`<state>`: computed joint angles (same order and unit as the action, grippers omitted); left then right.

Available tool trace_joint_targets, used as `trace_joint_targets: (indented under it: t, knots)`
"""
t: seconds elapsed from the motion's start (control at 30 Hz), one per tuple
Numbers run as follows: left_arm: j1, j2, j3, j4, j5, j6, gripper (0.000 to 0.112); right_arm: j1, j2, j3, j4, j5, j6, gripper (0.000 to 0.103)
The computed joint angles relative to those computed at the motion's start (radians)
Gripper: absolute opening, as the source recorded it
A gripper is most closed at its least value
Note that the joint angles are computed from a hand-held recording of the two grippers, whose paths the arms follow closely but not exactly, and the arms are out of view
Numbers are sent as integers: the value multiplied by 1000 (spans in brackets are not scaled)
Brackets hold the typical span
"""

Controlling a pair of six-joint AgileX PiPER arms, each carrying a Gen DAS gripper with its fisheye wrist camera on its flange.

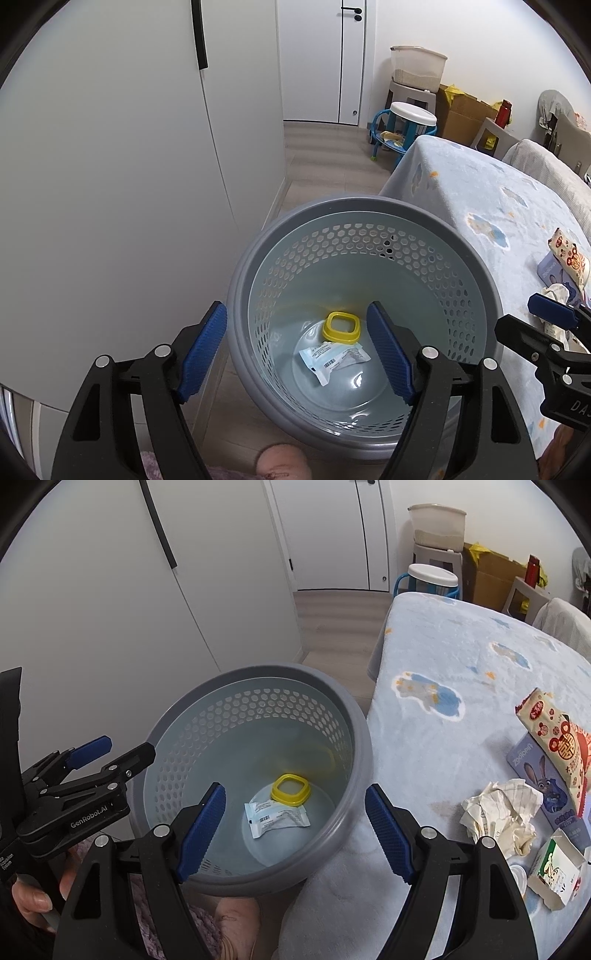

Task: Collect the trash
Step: 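Move both tools back over the table toward the remaining trash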

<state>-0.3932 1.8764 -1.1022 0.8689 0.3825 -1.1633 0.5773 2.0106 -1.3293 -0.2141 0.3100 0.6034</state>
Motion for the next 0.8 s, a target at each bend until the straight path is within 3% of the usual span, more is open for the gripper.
trace_joint_targets:
  t: [0.37,0.57,0.8]
  knots:
    - [-63,-62,38,44,15,-41,80,-13,-107,149,-111,-40,140,80]
    - [-116,-97,52,-29,-18,-12,82,-43,-213,290,-225,-64,268,81]
    - [-232,-92,13,-21,11,-59,82,-126,-366,496,-339,-88,393,82]
